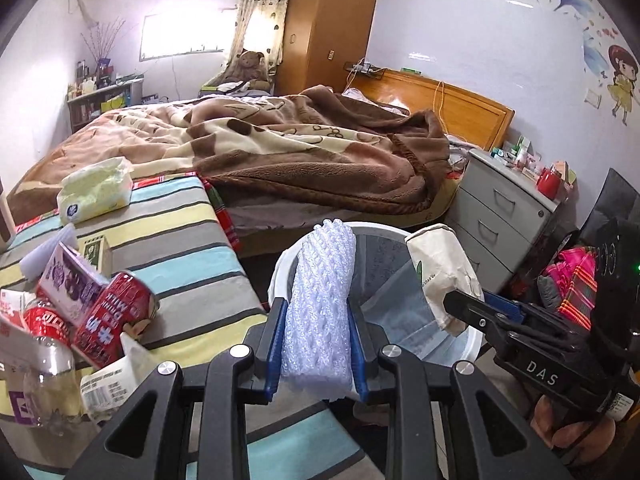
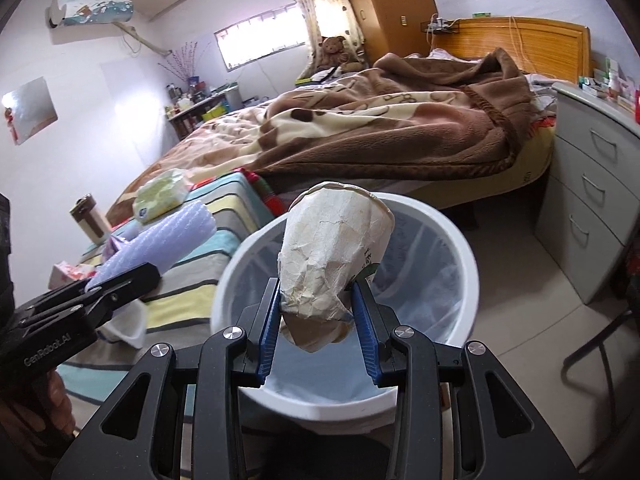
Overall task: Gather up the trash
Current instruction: 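Carry the foam sleeve with left gripper while right gripper carries the paper cup to the wastebasket, then open left gripper over the wastebasket while right gripper releases the paper cup into it, then move left gripper to the pink strawberry milk carton while right gripper approaches the white yogurt cup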
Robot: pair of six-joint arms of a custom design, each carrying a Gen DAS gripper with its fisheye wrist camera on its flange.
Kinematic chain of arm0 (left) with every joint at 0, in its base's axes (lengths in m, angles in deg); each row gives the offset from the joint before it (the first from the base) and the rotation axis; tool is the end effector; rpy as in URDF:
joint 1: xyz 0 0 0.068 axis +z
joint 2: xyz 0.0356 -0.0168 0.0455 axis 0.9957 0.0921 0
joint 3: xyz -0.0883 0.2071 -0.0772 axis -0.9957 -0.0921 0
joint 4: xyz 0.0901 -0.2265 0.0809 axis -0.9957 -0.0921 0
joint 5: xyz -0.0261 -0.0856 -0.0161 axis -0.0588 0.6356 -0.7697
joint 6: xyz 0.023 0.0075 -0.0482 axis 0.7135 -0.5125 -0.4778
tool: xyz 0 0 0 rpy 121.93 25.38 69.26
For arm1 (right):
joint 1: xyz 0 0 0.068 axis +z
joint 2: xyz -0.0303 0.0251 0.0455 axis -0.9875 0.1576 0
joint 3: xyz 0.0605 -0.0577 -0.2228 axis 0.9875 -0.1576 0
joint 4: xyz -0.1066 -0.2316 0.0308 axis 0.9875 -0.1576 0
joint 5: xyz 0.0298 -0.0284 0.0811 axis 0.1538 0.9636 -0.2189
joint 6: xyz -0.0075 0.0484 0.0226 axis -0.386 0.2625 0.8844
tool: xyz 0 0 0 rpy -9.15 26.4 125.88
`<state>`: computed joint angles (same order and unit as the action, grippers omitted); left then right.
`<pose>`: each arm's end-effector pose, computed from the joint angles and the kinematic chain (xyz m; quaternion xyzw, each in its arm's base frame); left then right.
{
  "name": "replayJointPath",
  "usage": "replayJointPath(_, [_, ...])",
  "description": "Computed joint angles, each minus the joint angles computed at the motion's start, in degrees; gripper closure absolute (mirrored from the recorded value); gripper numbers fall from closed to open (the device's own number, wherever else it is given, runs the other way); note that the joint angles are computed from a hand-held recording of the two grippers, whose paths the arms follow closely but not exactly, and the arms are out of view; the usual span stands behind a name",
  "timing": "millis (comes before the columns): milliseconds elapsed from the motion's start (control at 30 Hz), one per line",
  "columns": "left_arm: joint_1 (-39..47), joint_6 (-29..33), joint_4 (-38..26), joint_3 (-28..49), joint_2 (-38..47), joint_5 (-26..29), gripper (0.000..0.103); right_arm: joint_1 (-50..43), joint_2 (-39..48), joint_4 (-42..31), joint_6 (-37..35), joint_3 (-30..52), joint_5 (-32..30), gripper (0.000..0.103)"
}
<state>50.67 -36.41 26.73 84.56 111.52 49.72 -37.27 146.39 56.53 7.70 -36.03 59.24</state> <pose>0.2919 -0.2033 0.2372 0.2602 0.8659 -0.2001 0.3775 0.1938 0.1571 0.2067 0.1688 0.8839 0.0659 0.4312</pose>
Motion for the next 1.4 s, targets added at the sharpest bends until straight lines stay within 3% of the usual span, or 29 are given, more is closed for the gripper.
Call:
replayJointPath(467, [-5.1, 0.3, -0.2, 6.5, 7.9, -3.4, 0.074, -5.2, 1.3, -2.9, 0.8, -1.0, -2.6, 0.065])
replayJointPath(533, [-5.5, 0.4, -0.3, 7.0, 8.5, -3.4, 0.072, -5.3, 1.1, -3.3, 1.2, -1.0, -2.8, 0.065])
replayJointPath(600, [-5.4, 0.4, -0.3, 7.1, 8.8, -3.0, 0.062, -5.1, 0.7, -3.5, 1.6, -1.2, -2.8, 0.062])
replayJointPath(667, [-5.1, 0.0, -0.3, 7.1, 8.9, -2.2, 0.055, -5.2, 0.6, -3.5, 1.7, -1.1, -2.5, 0.049])
replayJointPath(700, [-5.0, -0.1, -0.2, 6.8, 8.7, -2.2, 0.053, -5.0, 0.6, -3.5, 1.8, -1.1, -2.3, 0.044])
replayJointPath(1267, [0.6, -0.6, 0.9, -2.3, -2.7, -1.5, 0.043, 0.5, 2.0, -1.0, 3.6, 1.4, 0.9, 0.043])
replayJointPath(1400, [4.0, -0.1, 0.8, -5.7, -6.8, -1.5, 0.042, 2.1, 4.1, 1.6, 2.5, 3.0, 1.1, 0.036])
